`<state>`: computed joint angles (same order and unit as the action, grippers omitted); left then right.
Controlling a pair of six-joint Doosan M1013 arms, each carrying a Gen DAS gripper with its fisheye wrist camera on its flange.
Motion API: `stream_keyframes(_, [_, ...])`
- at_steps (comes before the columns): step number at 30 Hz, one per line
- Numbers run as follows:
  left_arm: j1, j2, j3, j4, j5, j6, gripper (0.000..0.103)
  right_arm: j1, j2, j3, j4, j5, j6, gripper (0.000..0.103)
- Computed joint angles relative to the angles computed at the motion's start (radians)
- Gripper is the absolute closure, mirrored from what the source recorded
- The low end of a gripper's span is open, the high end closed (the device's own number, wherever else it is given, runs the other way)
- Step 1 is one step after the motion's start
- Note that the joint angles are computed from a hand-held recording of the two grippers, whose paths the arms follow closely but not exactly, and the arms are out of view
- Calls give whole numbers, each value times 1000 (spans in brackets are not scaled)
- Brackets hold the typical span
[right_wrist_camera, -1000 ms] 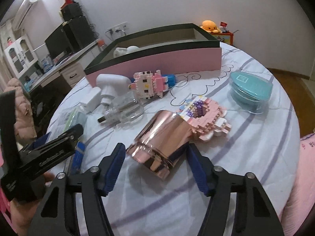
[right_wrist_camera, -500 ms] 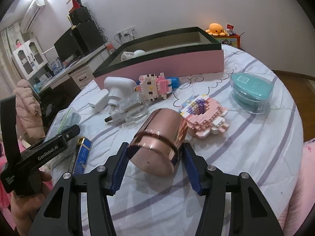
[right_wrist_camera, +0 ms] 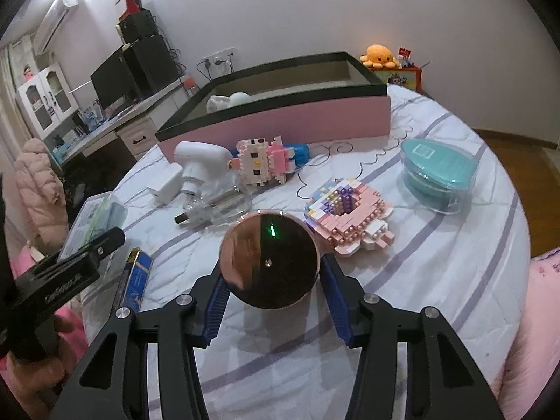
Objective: Organize rigid objects
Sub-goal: 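Lift the clear box and rose-gold can and carry them toward the tray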
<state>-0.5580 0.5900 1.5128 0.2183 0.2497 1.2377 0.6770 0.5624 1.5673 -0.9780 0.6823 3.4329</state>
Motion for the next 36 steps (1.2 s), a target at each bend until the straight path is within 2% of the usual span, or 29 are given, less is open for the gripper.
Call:
stream_keyframes(3, [-2, -1, 1, -2, -3, 7, 39, 0, 2, 4, -25, -10, 13, 56])
stream_keyframes(15, [-4, -11, 8, 26, -19, -17, 39, 12, -15, 28, -108, -20, 73, 58])
stream_keyframes(19, [-5, -9, 5, 24, -15, -8, 39, 7, -11, 16, -59, -21, 4, 58])
stream_keyframes(24, [-7, -8, 5, 6, -9, 10, 39, -5, 9, -33, 23, 23, -107, 54])
stream_keyframes(29, [-8, -6, 2, 6, -8, 13, 39, -28, 32, -65, 98, 20, -192, 53])
stream_keyframes(36, [-9, -11, 6, 22, -15, 0, 39, -27, 17, -25, 13, -37, -88, 55])
